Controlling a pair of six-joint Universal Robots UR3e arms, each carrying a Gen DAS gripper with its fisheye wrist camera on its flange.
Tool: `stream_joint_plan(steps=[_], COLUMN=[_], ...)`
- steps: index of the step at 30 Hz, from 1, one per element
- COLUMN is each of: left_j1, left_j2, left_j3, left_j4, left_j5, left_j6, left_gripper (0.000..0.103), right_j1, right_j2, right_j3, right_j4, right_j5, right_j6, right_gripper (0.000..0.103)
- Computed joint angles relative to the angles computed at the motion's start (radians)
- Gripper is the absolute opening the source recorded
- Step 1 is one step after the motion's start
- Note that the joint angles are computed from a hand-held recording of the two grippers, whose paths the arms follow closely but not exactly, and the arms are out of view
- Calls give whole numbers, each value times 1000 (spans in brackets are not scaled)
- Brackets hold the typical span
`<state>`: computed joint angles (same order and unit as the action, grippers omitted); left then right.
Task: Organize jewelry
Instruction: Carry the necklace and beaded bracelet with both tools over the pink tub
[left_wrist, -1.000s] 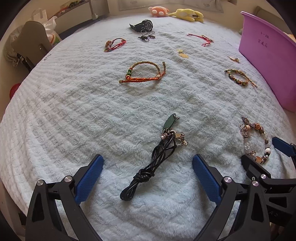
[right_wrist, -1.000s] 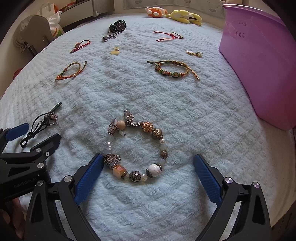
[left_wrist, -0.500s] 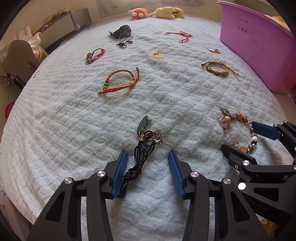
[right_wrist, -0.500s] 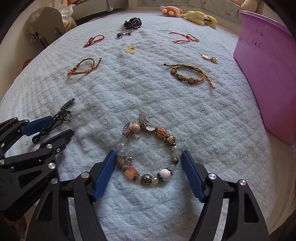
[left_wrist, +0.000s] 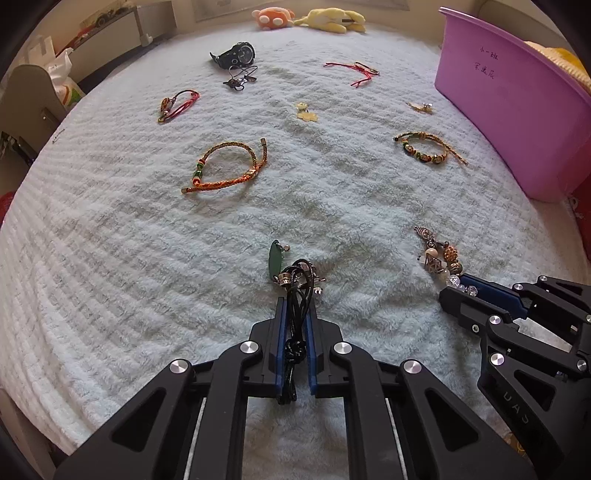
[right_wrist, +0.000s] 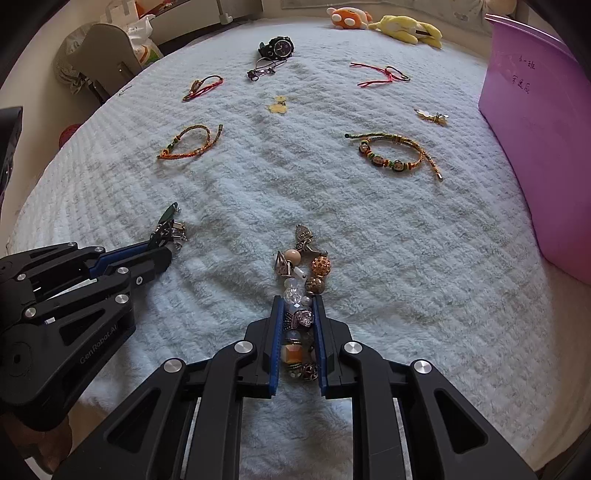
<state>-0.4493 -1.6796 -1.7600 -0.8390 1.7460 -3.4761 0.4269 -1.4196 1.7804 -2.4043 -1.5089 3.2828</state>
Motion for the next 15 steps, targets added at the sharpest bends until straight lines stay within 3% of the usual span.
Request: stream_joint_plan(steps=[8,15], left_j1=[9,29], left_j2=[4,-9], left_j3=[88,243], left_j4=[-49,-167], left_j5=[-34,-82], left_j6=[25,61], left_gripper=[9,9], right_j1=[-24,-40], right_j2=[-47,-71], right_j3=[-38,-154], right_j4=[71,198], right_j5=[11,10], right_j6=[21,33], right_gripper=[15,15])
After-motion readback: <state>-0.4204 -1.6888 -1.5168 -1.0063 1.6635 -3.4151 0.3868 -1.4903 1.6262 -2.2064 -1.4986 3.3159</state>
